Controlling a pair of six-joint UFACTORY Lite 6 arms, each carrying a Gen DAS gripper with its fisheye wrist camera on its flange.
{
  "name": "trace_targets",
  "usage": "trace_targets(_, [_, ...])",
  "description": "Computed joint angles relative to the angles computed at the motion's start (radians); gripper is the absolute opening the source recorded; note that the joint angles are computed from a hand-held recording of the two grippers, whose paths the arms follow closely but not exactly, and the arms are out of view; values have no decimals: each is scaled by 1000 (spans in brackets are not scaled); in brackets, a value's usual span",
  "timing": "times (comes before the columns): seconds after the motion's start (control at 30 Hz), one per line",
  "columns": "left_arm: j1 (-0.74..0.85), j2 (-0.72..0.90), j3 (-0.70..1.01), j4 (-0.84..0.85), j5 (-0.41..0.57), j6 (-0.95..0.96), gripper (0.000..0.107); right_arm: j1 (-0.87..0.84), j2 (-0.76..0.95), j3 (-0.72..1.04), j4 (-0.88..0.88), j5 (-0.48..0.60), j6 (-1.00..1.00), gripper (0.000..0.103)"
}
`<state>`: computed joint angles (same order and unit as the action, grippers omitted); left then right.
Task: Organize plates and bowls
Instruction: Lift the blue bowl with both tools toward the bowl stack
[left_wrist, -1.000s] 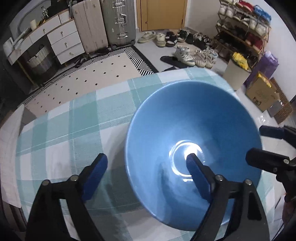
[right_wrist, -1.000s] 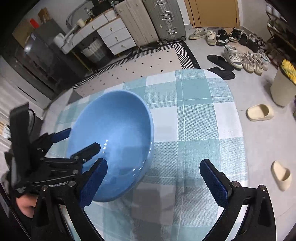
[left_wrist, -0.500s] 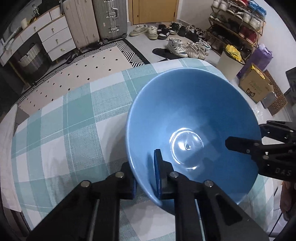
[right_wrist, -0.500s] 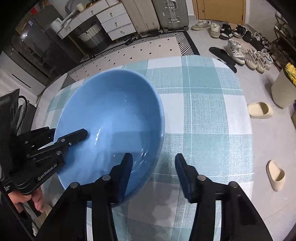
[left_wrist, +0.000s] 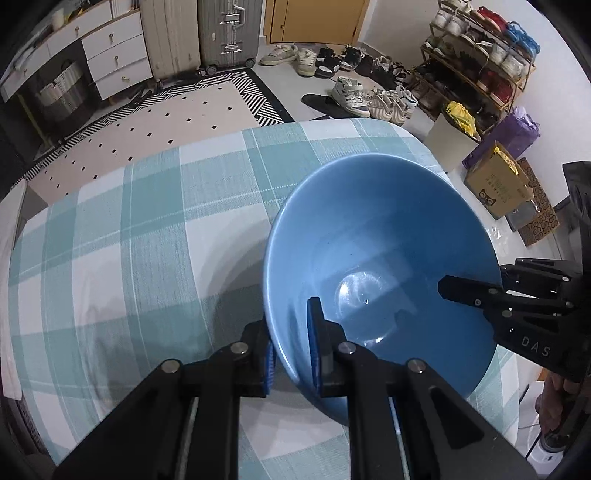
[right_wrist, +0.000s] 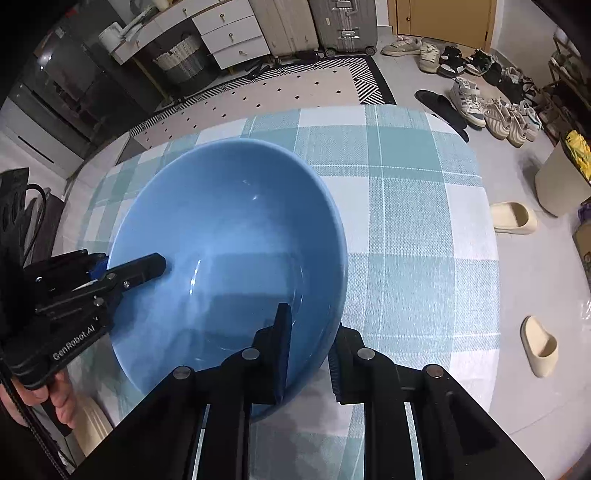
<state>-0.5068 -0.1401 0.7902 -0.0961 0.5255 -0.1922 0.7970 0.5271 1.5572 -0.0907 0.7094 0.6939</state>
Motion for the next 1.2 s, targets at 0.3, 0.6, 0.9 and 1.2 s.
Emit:
trace_targets(0.3, [-129,-179,-107,138,69,-209,13,66,-107,-108,-21,19,74,17])
trace_targets(0.6, [-367,-516,-257,340,224,-594,14,221,-251,-265,-50,0,238,16])
trace_targets(0.9, [-516,-776,-424,280,275,-775,16,343,-373,-421,-62,-24,383,16])
trace_targets(1.2, [-662,-841,-482,360,314,-980,16,358,-378,-434,-75,-42,400,17])
